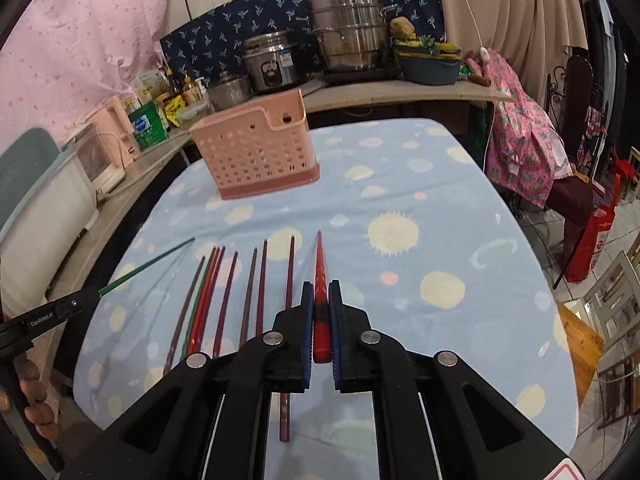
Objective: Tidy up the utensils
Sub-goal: 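Lift both chopsticks and carry them over the pink basket with both tools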
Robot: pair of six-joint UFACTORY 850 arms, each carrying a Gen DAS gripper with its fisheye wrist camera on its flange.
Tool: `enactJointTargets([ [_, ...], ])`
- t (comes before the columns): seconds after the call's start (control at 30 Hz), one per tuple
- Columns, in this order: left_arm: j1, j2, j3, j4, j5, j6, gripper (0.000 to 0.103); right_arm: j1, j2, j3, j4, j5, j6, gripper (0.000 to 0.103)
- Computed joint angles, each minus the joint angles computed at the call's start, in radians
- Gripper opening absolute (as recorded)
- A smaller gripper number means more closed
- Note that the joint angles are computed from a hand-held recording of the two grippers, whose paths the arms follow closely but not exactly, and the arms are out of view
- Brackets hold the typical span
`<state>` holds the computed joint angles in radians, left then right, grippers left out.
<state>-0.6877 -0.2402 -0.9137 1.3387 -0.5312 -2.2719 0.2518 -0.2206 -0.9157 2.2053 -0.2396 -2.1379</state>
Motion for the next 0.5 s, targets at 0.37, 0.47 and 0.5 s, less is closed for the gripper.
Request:
enactJointTargets([
  [0.37, 0.135, -0.027, -0.21, 0.026, -0.052, 0.15, 0.007, -0.023, -0.155, -0.327, -0.198, -0.034, 0.259, 0.007],
  [0.47, 0.166, -0.038, -0.272, 0.046, -0.037, 0.164, 0.007, -0.025, -0.191, -0.403, -0.222, -0.048, 0.307, 0.007],
  [0.5, 0.176, -0.043, -0.296, 0.052, -0.033, 0.166, 0.007, -0.027, -0.201, -0.428, -0.228, -0.055, 0.321, 0.007],
])
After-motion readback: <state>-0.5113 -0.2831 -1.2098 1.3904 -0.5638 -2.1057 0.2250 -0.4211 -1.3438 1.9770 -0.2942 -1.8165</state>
